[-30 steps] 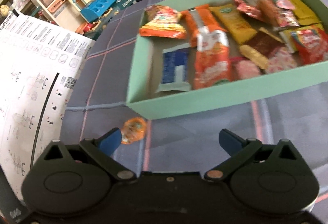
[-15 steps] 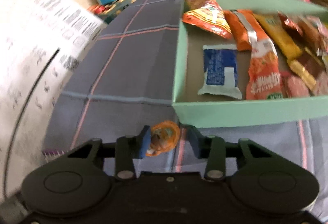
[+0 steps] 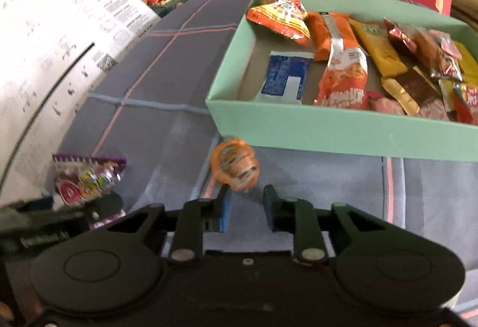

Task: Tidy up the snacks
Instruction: 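Grasp the purple grape candy bag with the left gripper while the right grasps the orange jelly cup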

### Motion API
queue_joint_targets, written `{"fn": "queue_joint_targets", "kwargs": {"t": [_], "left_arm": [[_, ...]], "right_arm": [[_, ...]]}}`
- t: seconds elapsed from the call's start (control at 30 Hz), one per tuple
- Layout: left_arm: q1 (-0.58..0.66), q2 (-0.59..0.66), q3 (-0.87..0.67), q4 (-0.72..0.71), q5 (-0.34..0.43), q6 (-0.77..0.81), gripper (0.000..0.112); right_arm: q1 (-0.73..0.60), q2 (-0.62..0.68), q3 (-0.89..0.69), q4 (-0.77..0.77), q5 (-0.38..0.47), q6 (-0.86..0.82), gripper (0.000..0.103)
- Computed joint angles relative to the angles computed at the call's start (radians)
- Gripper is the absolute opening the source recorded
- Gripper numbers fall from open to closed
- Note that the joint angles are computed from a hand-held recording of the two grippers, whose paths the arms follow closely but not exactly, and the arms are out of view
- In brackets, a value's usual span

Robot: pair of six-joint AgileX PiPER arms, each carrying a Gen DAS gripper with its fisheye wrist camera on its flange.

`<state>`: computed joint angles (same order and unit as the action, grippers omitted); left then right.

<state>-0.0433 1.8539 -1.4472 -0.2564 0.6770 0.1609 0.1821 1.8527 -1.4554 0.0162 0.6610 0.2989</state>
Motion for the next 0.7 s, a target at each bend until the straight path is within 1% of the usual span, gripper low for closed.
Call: {"fn": "queue_joint_targets", "kwargs": {"t": [0.07,0.13,0.17,0.2,0.23,0.3,0.33,0.43,0.53,0.57,0.6,0.63,0.7], "left_arm": [[0.001,-0.001,0.004,-0.002,-0.003,0.005,0.103],[0.004,-0.001,0.003,-0.009,-0.001,0.010,0.103],[0.005,-0.002,0.003,-0.012,0.000,0.013,0.103],[0.006,-0.002,0.004,-0.015,-0.001,0.017,0.103],[0.007,-0.004,0.009,-0.017,-0.005,0.021,0.103],[0.008,-0.006,0.012,-0.020,-0.007,0.029,0.103],[0.008,-0.007,0.014,-0.023,-0.008,0.032,0.103],[0.010,-0.010,0.021,-0.029,-0.015,0.042,0.103],[0.002,-0.007,0.018,-0.012,-0.017,0.030,0.103],[0.000,-0.005,0.015,-0.007,-0.015,0.025,0.103],[-0.001,-0.005,0.014,-0.004,-0.014,0.023,0.103],[0.000,-0.004,0.014,-0.006,-0.013,0.025,0.103],[0.001,-0.003,0.013,-0.008,-0.013,0.028,0.103]], "right_arm": [[0.005,0.000,-0.005,0.003,-0.016,0.007,0.027],[0.016,-0.002,-0.010,-0.012,-0.030,0.014,0.030],[0.021,0.002,-0.018,-0.024,-0.033,0.019,0.036],[0.027,0.002,-0.020,-0.038,-0.038,0.024,0.046],[0.032,0.003,-0.020,-0.055,-0.045,0.028,0.051],[0.034,0.017,-0.035,-0.074,-0.050,0.015,0.074],[0.034,0.023,-0.044,-0.076,-0.050,0.001,0.076],[0.024,0.029,-0.052,-0.075,-0.059,-0.027,0.077],[0.016,0.054,-0.077,-0.040,-0.052,-0.076,0.077],[0.020,0.061,-0.079,-0.037,-0.057,-0.093,0.075],[0.024,0.069,-0.083,-0.036,-0.061,-0.111,0.067],[0.026,0.081,-0.091,-0.020,-0.058,-0.144,0.062],[0.032,0.108,-0.115,0.001,-0.037,-0.190,0.041]]}}
